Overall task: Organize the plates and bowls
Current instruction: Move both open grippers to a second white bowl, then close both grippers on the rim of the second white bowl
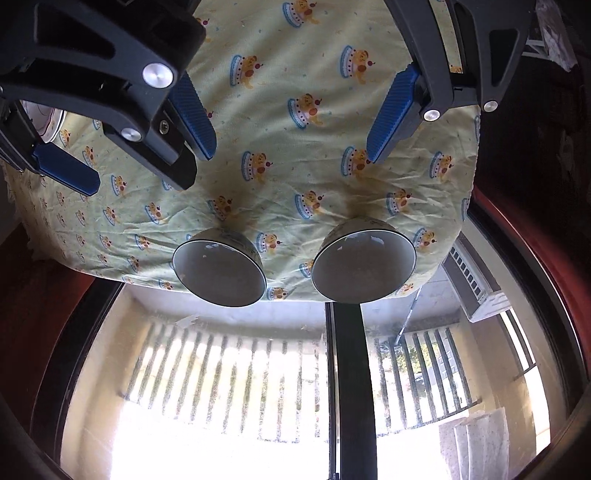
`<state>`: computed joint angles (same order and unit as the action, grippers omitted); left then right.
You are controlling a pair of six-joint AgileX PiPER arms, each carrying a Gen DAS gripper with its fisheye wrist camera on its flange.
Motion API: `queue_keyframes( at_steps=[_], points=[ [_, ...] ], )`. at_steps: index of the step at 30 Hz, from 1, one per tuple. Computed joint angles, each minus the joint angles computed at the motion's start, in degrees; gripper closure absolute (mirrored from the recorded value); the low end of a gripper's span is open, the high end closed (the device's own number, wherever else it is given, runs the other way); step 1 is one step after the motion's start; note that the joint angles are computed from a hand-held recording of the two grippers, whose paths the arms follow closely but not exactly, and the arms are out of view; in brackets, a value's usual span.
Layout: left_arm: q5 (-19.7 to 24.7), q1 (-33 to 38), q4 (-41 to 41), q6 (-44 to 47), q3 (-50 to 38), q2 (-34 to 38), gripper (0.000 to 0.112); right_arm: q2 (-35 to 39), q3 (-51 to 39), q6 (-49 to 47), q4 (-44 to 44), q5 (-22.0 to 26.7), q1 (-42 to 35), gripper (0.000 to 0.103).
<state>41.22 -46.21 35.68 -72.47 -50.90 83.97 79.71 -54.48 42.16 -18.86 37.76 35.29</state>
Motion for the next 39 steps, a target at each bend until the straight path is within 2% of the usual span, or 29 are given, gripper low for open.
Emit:
queue_keyframes(
  at_steps=[5,8,10,13,15,17,21,24,28,31,33,36,38,39],
  points=[
    [-4.72,9.25,-2.99,8.56,0.86,-0.32,0.027,8.36,-9.05,2.54,-1.99,1.96,2.65,0.016],
    [-7.16,14.47,-5.33,14.46,0.38,0.36,0.028,12.59,-13.98,-0.01,2.50,1.79,1.99,0.016],
    [-8.18,17.25,-5.75,17.59,-0.46,1.48,0.028,15.82,-17.88,0.63,3.33,2.99,2.27,0.016],
    [-9.88,21.48,-7.33,22.12,-2.20,3.98,0.029,20.99,-24.01,4.78,-0.67,5.31,3.90,0.016],
    [-11.77,24.39,-8.87,25.24,-3.14,5.63,0.031,24.71,-28.52,3.93,1.20,6.30,3.46,0.016],
    [-12.30,25.97,-6.41,24.71,-4.37,7.43,0.031,27.79,-32.06,4.81,1.98,6.71,3.08,0.016],
    [-14.93,29.91,-6.92,27.76,-6.14,11.02,0.033,32.94,-38.40,5.88,-0.79,7.57,3.65,0.016],
    [-17.59,32.08,-9.30,30.70,-7.11,13.52,0.038,36.40,-42.65,4.10,-0.16,8.28,3.36,0.016],
    [-19.26,33.87,-11.80,33.44,-9.78,18.07,0.047,39.21,-43.95,11.05,-5.28,6.61,3.82,0.017],
    [-20.17,34.79,-13.38,35.43,-11.46,21.44,0.056,42.54,-47.12,8.82,-2.87,6.89,2.84,0.025],
    [-20.90,34.94,-14.33,36.08,-11.83,22.85,0.058,44.65,-49.20,7.44,-2.01,7.64,2.55,0.029],
    [-21.64,35.60,-16.88,38.75,-12.72,24.96,0.069,47.30,-51.71,6.22,-1.68,8.36,2.40,0.036],
    [-21.45,35.39,-14.17,36.32,-13.22,25.87,0.076,48.98,-53.46,5.30,-0.88,8.88,2.22,0.053],
    [-20.84,35.22,-12.71,35.00,-13.62,26.21,0.077,49.92,-54.49,4.52,0.37,9.28,1.86,0.057]
  ],
)
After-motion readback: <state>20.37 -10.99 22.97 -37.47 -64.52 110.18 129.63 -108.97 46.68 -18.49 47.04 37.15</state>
